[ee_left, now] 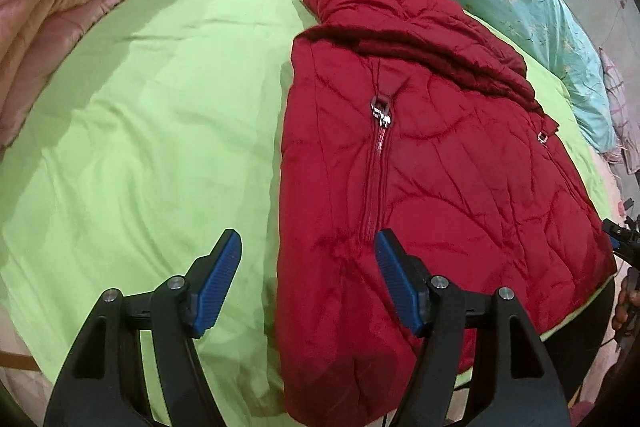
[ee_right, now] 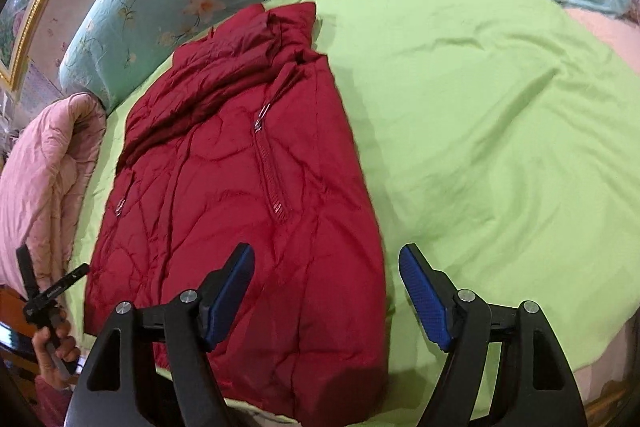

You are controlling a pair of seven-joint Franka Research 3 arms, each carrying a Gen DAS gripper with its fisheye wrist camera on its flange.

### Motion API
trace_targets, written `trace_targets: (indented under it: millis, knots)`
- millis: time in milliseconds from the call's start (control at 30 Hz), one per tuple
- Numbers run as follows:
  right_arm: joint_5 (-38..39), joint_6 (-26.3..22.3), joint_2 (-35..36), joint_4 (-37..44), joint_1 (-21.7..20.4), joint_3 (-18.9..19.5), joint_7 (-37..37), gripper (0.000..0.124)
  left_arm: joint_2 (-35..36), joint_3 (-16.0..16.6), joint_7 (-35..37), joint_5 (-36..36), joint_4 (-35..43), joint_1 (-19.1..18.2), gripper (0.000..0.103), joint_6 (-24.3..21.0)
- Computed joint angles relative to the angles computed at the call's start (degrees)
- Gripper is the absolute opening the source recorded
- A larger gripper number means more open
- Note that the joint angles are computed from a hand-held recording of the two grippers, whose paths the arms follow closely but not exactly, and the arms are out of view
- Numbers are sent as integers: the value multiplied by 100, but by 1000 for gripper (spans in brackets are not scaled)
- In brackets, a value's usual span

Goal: Fold large clothes

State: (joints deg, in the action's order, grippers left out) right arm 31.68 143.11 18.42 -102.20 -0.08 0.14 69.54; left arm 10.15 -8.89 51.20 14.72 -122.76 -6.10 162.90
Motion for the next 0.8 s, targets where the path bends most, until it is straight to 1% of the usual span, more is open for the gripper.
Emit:
trace_targets:
  millis: [167, 267, 333, 467, 633, 733, 767, 800]
  knots:
    - [273, -331, -11, -6, -130, 53, -227, 76, -88, -324, 719, -987, -305, 251, 69, 206]
    - [596, -553, -34, -40, -237, 89, -461, 76, -113, -405, 1033, -1394, -417, 288, 69, 269]
    - [670, -538, -78, -117, -227, 79, -574, 76, -116, -445, 1215, -1618, -443, 303, 69, 280]
    - [811, -563, -146, -186, -207, 74, -745, 76, -102, -765, 2100, -2637, -489, 482, 69, 364]
    - [1089, -736, -156, -197, -229, 94, -1022, 73, -47, -747, 2401, -2859, -481, 326, 69, 331]
    - [1126, -768, -183, -255, -219, 67, -1091, 65, -35, -713, 2461, -2825, -503, 252, 69, 333]
    - [1121, -769, -198, -277, -209, 56, -1090, 60, -39, -737, 2532, -2889, -520, 263, 69, 353]
    - [1148, -779, -223, -309, -213, 55, -1127, 58, -43, -773, 2636, -2986, -540, 288, 69, 377]
